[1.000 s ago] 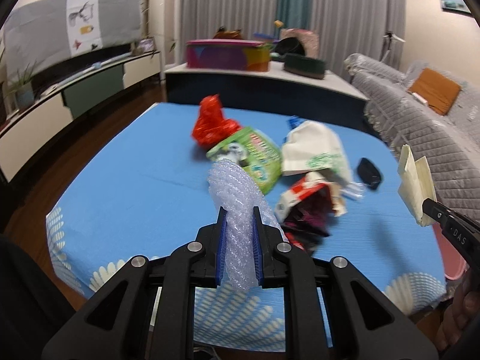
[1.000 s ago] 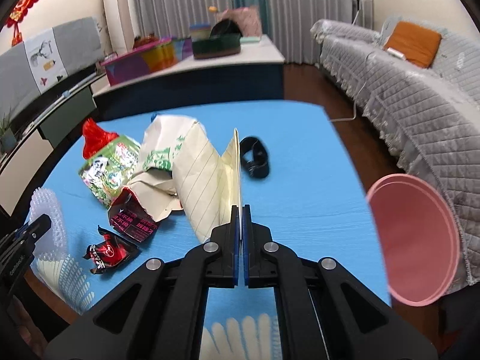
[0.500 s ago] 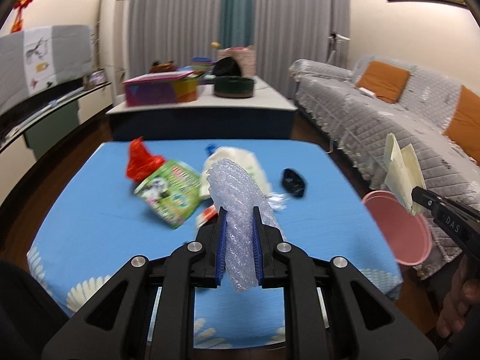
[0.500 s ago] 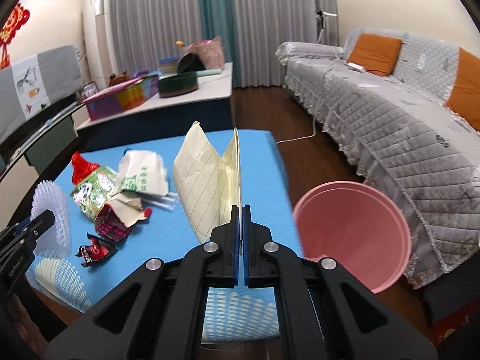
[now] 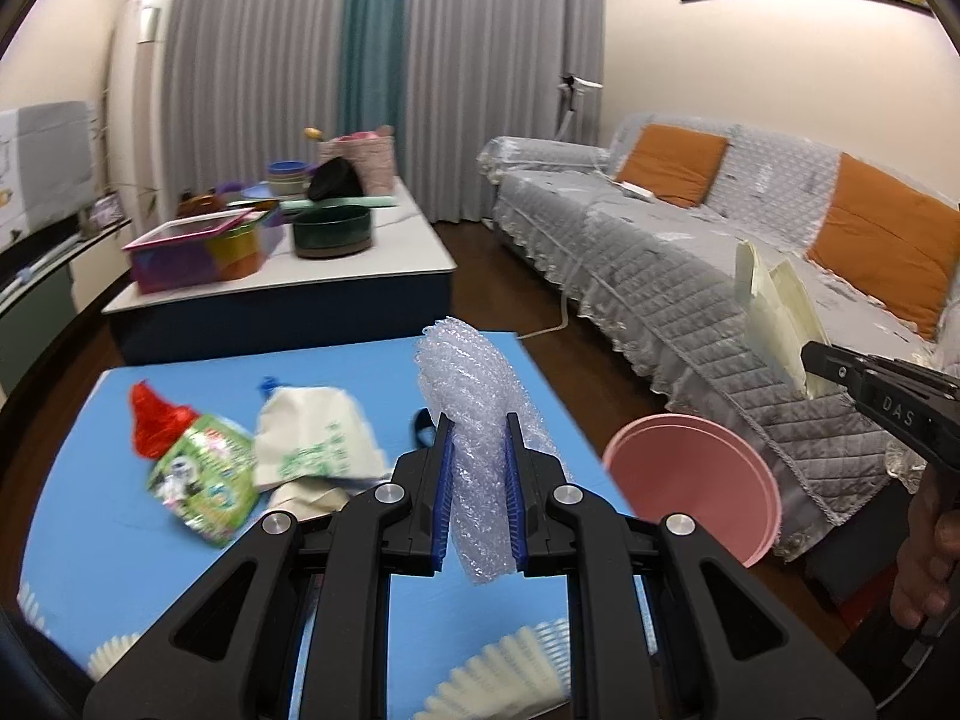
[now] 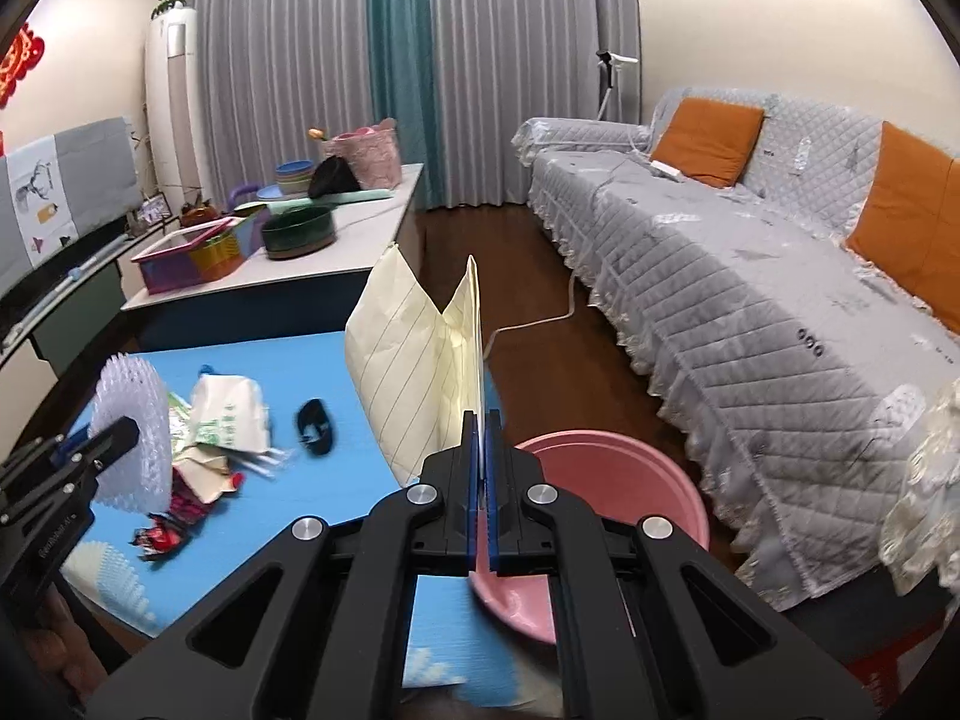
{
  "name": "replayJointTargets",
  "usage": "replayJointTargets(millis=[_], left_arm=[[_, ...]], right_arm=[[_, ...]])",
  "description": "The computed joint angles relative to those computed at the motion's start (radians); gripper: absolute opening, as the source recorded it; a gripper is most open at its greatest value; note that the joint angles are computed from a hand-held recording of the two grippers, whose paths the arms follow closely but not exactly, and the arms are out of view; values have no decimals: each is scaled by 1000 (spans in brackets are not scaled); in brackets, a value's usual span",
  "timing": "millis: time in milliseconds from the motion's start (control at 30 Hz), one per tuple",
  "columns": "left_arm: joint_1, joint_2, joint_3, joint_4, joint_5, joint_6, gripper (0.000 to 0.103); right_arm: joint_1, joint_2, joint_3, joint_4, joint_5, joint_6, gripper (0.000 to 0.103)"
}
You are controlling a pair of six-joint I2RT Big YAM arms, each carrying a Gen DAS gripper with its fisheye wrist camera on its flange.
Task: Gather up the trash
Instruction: 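Carry both items over the pink bin and open both tools to drop them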
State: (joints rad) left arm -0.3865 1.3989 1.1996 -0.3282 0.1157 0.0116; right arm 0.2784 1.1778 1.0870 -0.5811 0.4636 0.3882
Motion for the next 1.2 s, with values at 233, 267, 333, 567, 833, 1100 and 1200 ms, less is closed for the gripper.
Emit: replayJointTargets(millis=[233,267,333,567,833,1100,1200], left_arm=[[-69,84,82,-37,25,53,15],[-80,99,99,-41,27,58,15],[-96,123,120,-45,39,65,15],[-147,213,207,-71,80,72,15],[-196,320,307,-123,98,108,15],[-217,385,373,-166,110,111,15],[-217,405,398,-192,140,111,18]], right_arm=[[-113,-34,-85,44,-17,46,2],[-127,-35,-93,45,-25,57,2],[-155,-38,-107,48,-40,70,2],[-218,-17,-136,59,-83,69,2],[-272,21,-137,80,-137,62,2],[-297,54,-133,89,-178,59,2],[-296,59,-132,89,-176,52,4]])
